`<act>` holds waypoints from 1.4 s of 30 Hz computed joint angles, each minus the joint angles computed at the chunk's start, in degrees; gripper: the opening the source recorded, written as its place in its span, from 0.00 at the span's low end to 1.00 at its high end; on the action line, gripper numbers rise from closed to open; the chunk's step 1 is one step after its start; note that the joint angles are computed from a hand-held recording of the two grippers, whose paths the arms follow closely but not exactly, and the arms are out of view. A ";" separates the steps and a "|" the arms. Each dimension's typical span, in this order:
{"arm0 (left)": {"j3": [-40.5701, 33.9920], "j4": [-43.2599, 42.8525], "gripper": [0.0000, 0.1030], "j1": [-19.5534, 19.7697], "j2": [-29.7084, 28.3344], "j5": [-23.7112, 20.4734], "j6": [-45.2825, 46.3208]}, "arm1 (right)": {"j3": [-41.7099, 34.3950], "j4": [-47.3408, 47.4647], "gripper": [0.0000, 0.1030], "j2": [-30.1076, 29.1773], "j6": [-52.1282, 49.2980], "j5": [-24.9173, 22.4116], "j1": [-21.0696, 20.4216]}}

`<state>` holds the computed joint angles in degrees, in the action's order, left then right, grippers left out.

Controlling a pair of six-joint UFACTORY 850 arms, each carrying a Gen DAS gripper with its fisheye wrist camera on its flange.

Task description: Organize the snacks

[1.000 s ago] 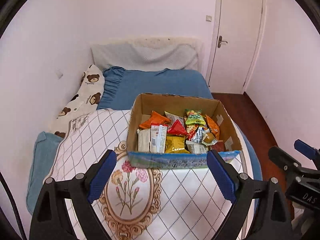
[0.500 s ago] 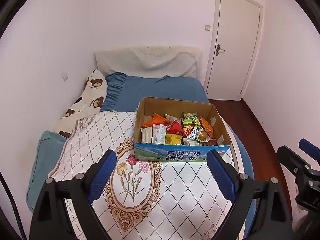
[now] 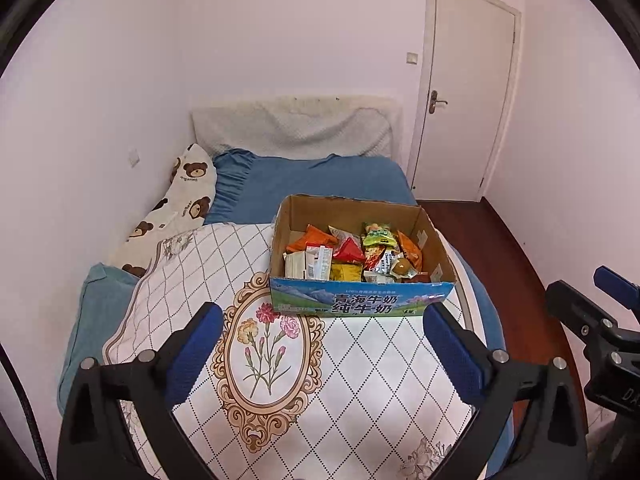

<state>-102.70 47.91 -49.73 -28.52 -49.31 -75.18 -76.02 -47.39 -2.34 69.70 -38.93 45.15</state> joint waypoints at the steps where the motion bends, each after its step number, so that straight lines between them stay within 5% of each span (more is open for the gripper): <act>1: 0.00 0.13 1.00 0.14 -0.11 0.27 -0.25 | -0.24 0.39 1.00 -0.34 -0.28 0.01 -0.14; 11: -5.14 0.65 1.00 2.18 -5.22 -1.58 0.04 | -2.13 0.14 1.00 -4.81 0.32 1.93 -3.04; 26: -17.67 -9.57 1.00 5.75 -16.04 -5.53 12.05 | -8.75 6.69 1.00 -14.44 -4.86 4.42 -7.89; 42: -21.61 -14.04 1.00 7.58 -20.03 -6.22 14.33 | -10.13 12.22 1.00 -18.01 -10.21 4.88 -10.12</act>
<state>-124.30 33.86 -42.15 -48.55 -55.53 -60.85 -86.15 -35.16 -20.35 59.48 -34.05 35.03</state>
